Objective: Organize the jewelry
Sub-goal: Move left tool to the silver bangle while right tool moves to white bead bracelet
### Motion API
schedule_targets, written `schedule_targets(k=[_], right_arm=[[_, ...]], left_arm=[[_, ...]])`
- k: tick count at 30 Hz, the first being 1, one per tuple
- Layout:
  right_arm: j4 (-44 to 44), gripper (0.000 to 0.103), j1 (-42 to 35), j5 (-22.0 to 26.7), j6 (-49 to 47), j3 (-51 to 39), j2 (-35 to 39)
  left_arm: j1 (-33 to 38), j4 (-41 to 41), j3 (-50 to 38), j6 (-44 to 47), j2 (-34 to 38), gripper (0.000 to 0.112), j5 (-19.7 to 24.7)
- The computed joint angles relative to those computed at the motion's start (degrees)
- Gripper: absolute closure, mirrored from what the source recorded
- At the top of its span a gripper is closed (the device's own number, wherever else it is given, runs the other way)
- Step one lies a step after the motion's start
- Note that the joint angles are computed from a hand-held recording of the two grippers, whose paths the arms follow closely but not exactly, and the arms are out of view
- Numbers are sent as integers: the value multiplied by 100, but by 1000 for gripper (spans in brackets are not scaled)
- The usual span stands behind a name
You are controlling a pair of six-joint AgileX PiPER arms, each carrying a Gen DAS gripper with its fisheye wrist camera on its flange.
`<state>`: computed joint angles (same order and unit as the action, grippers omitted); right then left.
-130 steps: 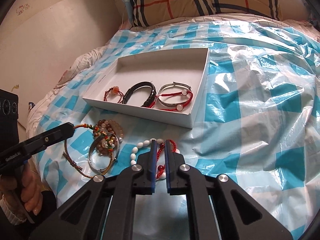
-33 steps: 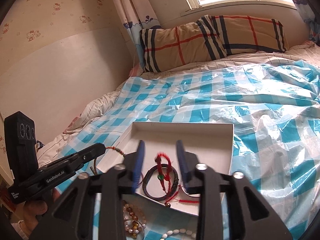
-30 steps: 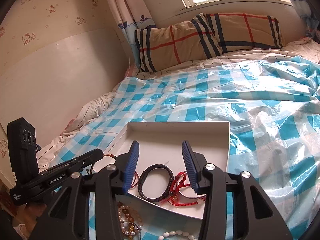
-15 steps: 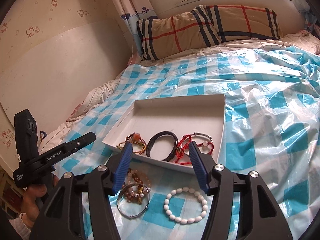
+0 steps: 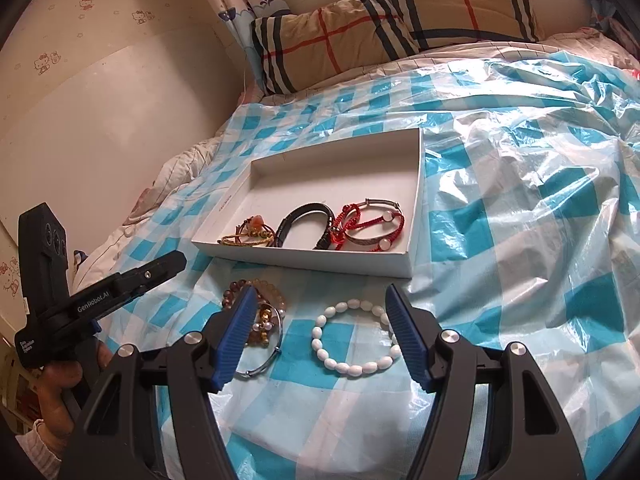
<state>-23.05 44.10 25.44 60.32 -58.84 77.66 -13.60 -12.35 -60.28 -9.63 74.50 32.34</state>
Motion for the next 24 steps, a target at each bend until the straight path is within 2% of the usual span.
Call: schedule_targets(k=[5,11,24], right_arm=[[207,38,-114,-91,-61,243,-69],[499,38,-158,-13,-420,176,32],[667,37,-236,-78,-552,239,47]], left_arm=[[16,-274,-33,301,58,74,45],[-265,-190,-231,497,252,74,226],[-516,627,-277,-217,226,71,248]])
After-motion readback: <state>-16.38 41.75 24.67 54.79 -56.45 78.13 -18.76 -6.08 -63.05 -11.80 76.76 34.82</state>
